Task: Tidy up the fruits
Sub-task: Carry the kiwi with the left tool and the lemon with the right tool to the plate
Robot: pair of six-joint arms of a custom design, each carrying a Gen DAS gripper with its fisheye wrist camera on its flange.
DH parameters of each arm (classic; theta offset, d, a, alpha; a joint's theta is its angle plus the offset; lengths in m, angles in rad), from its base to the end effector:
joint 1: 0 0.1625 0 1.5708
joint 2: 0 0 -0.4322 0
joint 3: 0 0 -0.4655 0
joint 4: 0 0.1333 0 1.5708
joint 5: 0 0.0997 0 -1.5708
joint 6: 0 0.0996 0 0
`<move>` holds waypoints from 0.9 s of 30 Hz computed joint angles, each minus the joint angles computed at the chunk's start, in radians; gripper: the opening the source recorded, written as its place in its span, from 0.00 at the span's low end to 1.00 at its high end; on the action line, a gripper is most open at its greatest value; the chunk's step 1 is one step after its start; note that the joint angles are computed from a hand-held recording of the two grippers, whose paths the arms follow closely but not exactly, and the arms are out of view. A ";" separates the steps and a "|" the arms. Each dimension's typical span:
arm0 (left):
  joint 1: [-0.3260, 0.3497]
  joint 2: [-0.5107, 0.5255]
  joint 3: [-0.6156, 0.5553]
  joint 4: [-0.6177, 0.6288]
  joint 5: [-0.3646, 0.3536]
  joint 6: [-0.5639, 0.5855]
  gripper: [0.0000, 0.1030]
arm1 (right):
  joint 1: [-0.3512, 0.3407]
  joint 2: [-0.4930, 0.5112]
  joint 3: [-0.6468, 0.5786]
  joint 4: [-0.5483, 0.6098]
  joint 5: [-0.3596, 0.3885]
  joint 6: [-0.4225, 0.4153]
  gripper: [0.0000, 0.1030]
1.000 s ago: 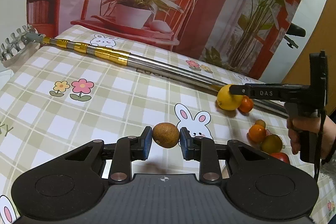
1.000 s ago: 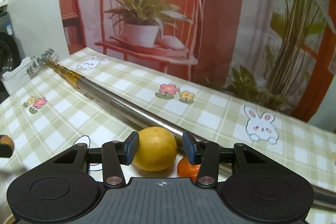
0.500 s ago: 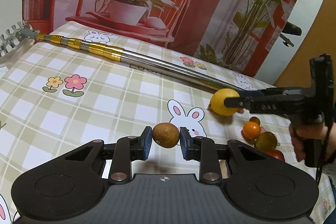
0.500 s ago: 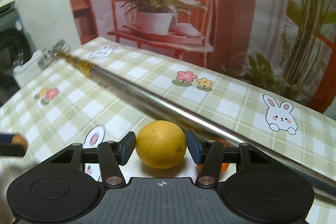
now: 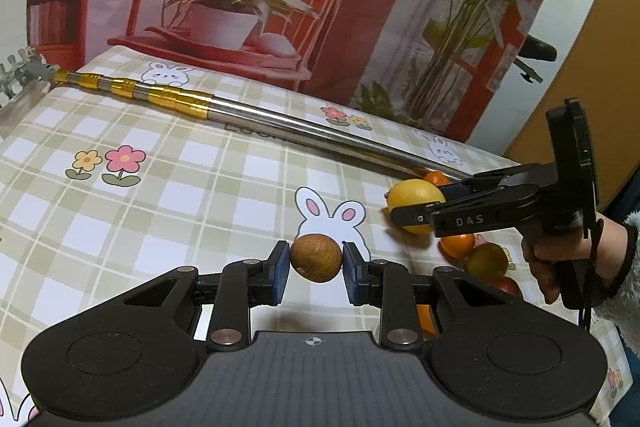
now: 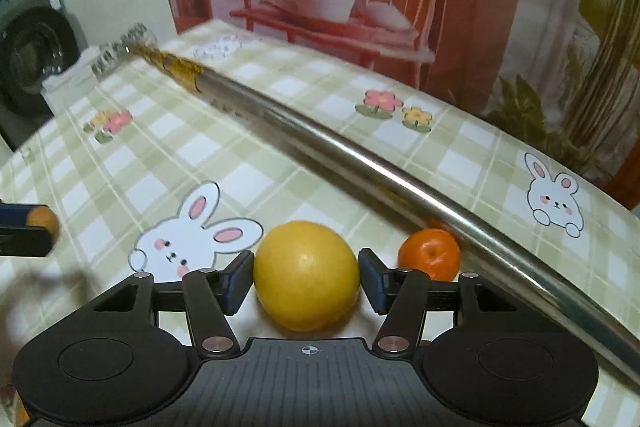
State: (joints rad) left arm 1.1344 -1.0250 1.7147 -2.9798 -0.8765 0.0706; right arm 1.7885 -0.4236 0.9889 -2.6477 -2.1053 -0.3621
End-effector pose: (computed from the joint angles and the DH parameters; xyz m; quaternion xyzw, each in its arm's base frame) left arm -0.1211 -0.7257 0.2438 0.1048 0.8821 -0.3834 0.2529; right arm 0.2785 -0.8765 0.0649 0.2027 -0.9133 0.2250 0.2724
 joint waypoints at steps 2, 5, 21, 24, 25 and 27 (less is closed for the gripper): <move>0.000 0.000 0.001 0.004 -0.008 0.004 0.29 | 0.003 -0.001 0.003 0.007 -0.011 -0.001 0.51; -0.001 -0.002 0.001 0.011 -0.026 0.017 0.29 | 0.010 -0.013 0.030 -0.025 -0.030 -0.025 0.50; -0.006 -0.007 0.017 0.117 -0.105 0.056 0.29 | 0.045 -0.240 0.418 -0.418 0.151 0.111 0.50; -0.005 -0.003 0.015 0.135 -0.112 0.058 0.29 | 0.048 -0.266 0.478 -0.474 0.147 0.168 0.50; -0.004 -0.003 0.014 0.143 -0.115 0.058 0.29 | 0.051 -0.273 0.497 -0.496 0.136 0.180 0.50; 0.001 0.000 0.011 0.164 -0.131 0.043 0.29 | 0.050 -0.287 0.525 -0.524 0.132 0.207 0.50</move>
